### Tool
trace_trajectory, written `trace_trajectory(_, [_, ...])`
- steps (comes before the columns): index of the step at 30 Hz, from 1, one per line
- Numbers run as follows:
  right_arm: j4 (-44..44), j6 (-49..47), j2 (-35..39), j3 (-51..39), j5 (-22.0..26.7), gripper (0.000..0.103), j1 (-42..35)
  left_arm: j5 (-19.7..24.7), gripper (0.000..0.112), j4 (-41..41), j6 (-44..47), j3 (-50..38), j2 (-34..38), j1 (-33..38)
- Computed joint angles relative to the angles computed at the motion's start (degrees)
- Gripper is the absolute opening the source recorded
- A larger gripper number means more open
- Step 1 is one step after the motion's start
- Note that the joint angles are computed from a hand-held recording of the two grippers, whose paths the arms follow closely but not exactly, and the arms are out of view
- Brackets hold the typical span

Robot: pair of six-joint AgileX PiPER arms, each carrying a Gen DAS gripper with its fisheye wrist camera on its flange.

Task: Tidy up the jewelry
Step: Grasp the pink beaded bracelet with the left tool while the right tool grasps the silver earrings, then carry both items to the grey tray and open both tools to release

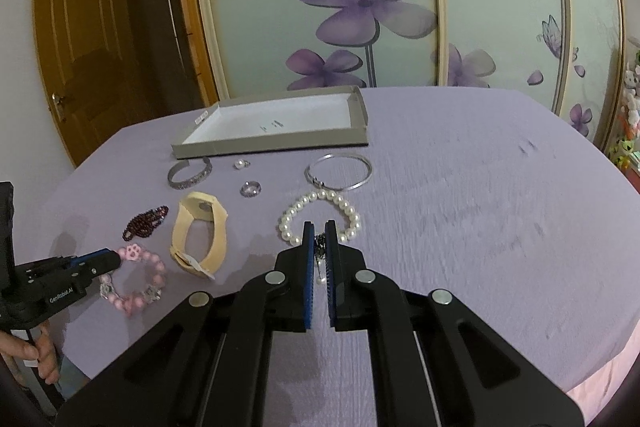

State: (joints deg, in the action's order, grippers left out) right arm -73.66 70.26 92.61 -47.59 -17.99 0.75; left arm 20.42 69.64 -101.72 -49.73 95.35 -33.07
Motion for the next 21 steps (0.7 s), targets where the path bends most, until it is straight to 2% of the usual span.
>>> trace_trajectory(5, [-3.3, 3.1, -0.7, -1.3, -0.9, 0.005, -0.5, 1.8, 0.013, -1.6, 5.2, -1.6, -2.4, -2.0])
trace_trajectory(12, [-7.6, 6.6, -1.3, -3.9, -2.5, 0.005, -0.9, 2.0, 0.013, -6.4, 14.7, -5.4, -5.2, -3.5])
trace_trajectory(18, [-13.7, 12.6, -0.1, -8.4, -4.6, 0.005, -1.3, 3.5, 0.013, -15.8, 27.4, -11.1, -5.5, -3.3])
trace_trajectory(21, [-17.6, 16.4, 1.2, -11.7, -5.1, 0.005, -0.9, 3.4, 0.013, -23.5, 36.0, -15.0, -5.2, -1.1])
